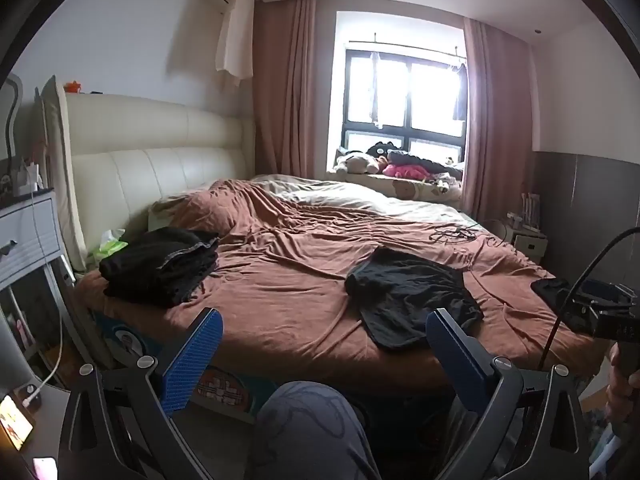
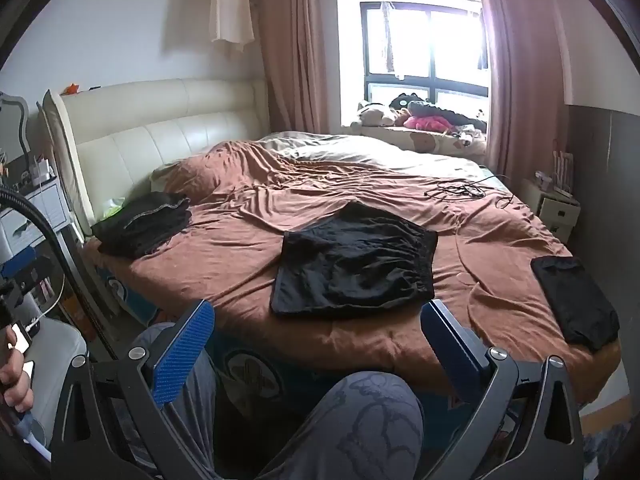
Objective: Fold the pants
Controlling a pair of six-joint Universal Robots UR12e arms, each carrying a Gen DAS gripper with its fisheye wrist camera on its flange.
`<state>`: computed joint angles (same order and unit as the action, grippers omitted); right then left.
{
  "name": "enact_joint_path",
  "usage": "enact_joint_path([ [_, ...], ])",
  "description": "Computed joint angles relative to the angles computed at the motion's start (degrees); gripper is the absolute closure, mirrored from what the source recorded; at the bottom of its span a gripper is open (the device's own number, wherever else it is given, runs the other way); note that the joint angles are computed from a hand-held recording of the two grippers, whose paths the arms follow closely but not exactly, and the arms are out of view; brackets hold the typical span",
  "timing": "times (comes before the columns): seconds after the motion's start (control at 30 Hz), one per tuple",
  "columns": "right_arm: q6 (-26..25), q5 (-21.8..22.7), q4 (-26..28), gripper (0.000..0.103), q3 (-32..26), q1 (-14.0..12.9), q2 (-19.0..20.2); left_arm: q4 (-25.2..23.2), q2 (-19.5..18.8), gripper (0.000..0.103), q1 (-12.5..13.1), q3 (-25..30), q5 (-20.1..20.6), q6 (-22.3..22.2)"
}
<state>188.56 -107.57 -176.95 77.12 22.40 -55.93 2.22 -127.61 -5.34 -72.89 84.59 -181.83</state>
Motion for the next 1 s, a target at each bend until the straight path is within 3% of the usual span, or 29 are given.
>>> enact_joint_path([
  [0.2,1.20,-1.42,0.09,0.000,-1.40,0.76,0.89,-1.64,-0.41,0.000,0.23,0.37,-1.50,-0.14],
  [0.33,1.39,0.11,-1.78,0.000,-0.29,-0.02,0.68,-1.97,-0.50,0.000,0.20,0.50,-1.64,0.01],
  [0.7,5.42,2.10,-0.82,0.000,-0.57,-0.34,0.52,-2.78,-0.71,0.000,0.23,0.85,-2.23,0.13],
  [0.87,-0.48,-0.91,-1.47,0.000,-0.80,0.02,0.92,-3.03,-0.70,0.000,0.24,0.95,-1.95,-0.30],
  [1.0,-0.36,-0.54,-1.38,0.000,-0.48,0.00,0.65,-3.07,-0.68,0.000,0.24,1.02,-1.66,-0.25],
])
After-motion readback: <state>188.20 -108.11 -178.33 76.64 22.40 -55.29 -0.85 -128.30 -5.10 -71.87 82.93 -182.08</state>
